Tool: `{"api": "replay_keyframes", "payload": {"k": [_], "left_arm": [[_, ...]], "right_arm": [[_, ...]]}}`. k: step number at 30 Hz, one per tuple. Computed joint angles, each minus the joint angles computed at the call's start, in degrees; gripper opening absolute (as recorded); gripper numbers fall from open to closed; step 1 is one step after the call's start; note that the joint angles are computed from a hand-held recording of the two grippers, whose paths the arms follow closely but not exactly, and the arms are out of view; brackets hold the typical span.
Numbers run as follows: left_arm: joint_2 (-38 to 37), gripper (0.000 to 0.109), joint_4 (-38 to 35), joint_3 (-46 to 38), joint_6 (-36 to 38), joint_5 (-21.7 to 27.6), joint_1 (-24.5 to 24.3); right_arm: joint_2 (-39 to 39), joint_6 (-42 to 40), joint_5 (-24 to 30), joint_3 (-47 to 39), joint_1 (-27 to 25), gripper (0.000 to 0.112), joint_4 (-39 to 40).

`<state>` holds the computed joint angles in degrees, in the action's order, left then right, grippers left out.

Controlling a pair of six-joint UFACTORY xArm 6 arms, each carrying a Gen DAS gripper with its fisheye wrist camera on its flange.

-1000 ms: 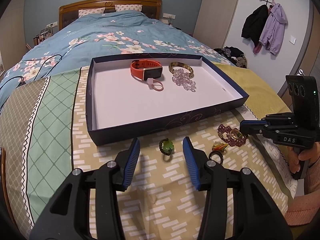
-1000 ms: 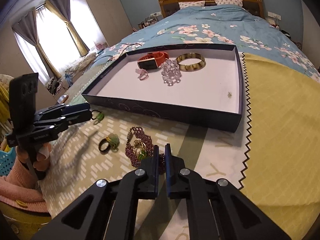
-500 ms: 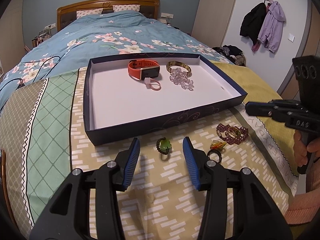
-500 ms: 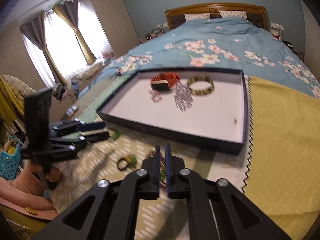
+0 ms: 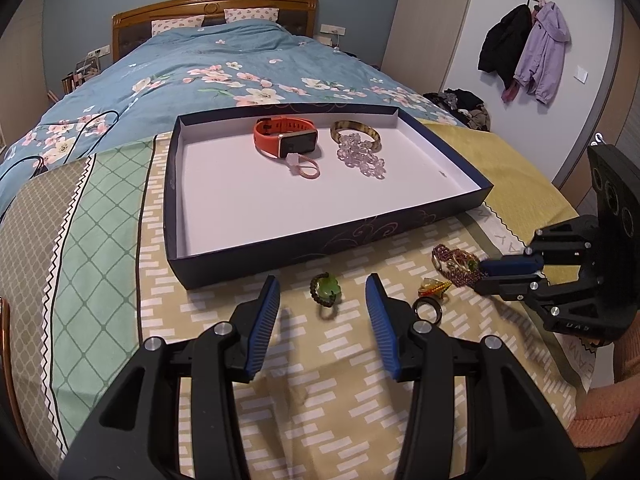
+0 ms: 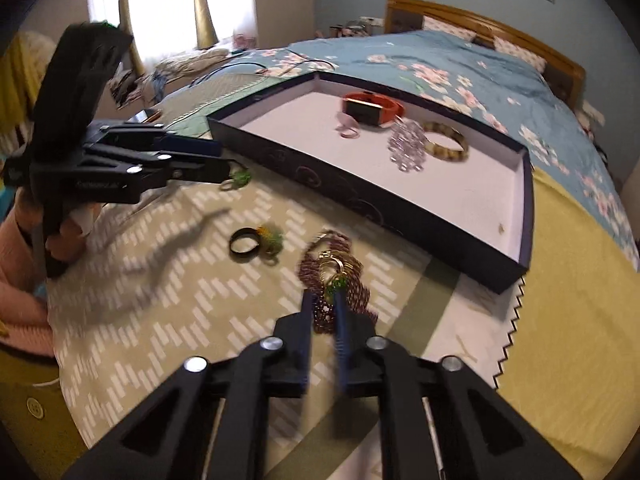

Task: Organize jewelry
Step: 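Lift the beaded bracelet toward the box with the right tool while the left tool approaches the black ring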

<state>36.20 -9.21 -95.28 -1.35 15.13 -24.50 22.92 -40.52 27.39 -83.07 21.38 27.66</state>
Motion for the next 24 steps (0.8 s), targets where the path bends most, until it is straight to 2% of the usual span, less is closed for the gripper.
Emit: {"api": "replay_keyframes", "payload": {"k": [2,9,14,24], "left_arm": [[0.06,0.044,-0.08,-0.09,0.18,0.13,-0.04],[0.14,0.044,-1.14,-0.34,2.21,0.90,-0.24],[2.12,0.041,-0.46,-3.91,1.63,5.54,-0.03],[3.49,0.038,-0.10,-6.08,1.15,6.57,0.10]], "right_arm": [[-0.62,-0.72,-0.78,0.82,0.30,0.008,-0.53],[-1.61,-6.75,-0.91,-0.28,-0.39,0.008,10.97],[-1.04,-9.02,-0.29,-2.71,-1.34,0.008,18.79],[-0.49,-9.18,-0.18,-4.47,-2.74,0.008,24.59]]}}
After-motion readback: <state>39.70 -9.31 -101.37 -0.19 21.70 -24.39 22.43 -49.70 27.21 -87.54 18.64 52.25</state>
